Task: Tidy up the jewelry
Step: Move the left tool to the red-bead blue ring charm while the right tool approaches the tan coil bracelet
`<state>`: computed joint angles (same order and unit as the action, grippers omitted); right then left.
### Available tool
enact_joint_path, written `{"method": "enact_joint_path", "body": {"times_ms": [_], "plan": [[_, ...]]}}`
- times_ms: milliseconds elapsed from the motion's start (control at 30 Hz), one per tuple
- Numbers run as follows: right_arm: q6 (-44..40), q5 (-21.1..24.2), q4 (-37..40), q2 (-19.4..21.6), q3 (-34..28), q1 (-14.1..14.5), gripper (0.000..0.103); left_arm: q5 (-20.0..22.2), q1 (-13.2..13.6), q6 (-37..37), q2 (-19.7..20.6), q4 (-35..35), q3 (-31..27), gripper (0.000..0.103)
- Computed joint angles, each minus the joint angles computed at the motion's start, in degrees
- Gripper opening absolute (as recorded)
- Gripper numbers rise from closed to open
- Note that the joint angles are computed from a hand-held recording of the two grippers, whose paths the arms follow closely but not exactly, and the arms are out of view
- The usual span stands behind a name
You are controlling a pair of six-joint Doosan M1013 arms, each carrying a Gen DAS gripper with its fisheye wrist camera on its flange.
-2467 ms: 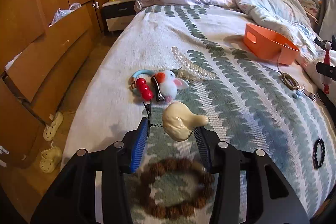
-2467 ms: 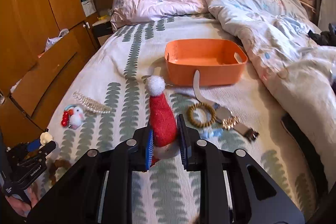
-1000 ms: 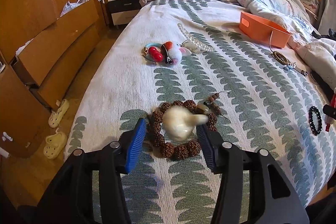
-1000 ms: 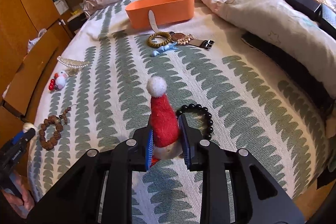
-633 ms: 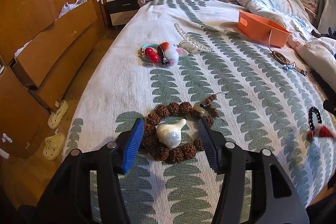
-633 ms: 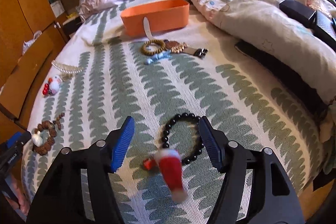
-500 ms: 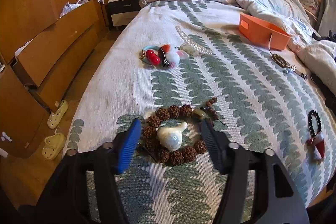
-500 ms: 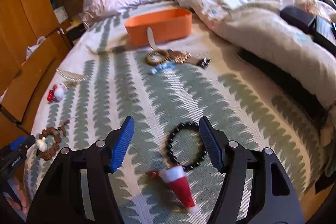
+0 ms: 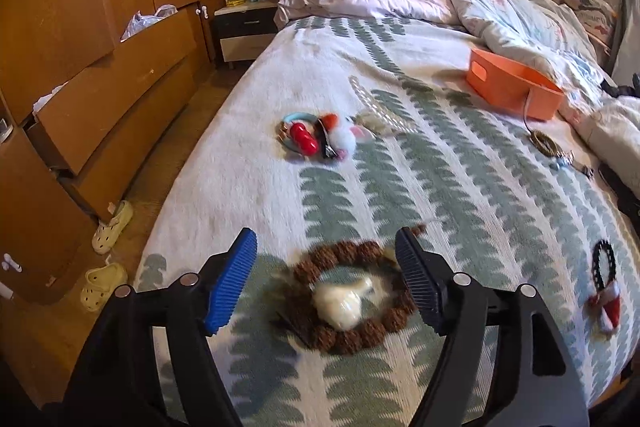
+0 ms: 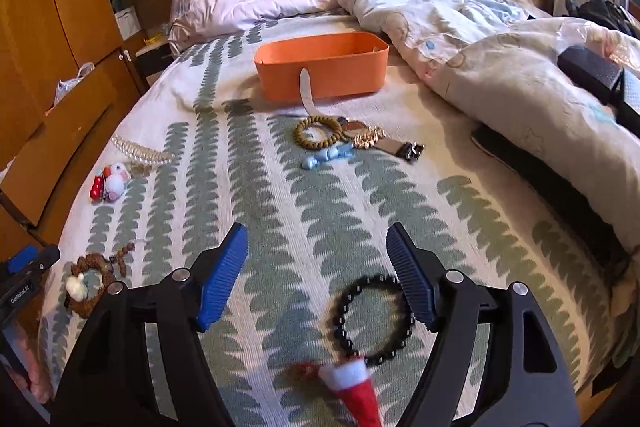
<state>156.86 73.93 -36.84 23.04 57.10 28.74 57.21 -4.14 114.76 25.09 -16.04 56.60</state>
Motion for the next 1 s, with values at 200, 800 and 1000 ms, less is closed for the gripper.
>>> {"method": "enact_joint_path", "body": {"times_ms": [200, 800, 1000], "plan": [[-5.25, -1.51, -0.02, 0.79, -2.26, -2.18, 0.074, 2.16, -0.04, -2.87, 2.8, 1.09, -4.92, 0.072], [-20.31, -1.29, 8.48, 9.58, -12.32, -9.11, 0.074, 9.53, -2.46, -6.3, 14.26, 7.21, -22.66, 0.072], [-25.15, -1.25, 10.31, 11.7, -14.75, -9.15, 0.073, 12.56, -2.5, -5.27, 16.61, 7.6, -25.74, 0.072]]}}
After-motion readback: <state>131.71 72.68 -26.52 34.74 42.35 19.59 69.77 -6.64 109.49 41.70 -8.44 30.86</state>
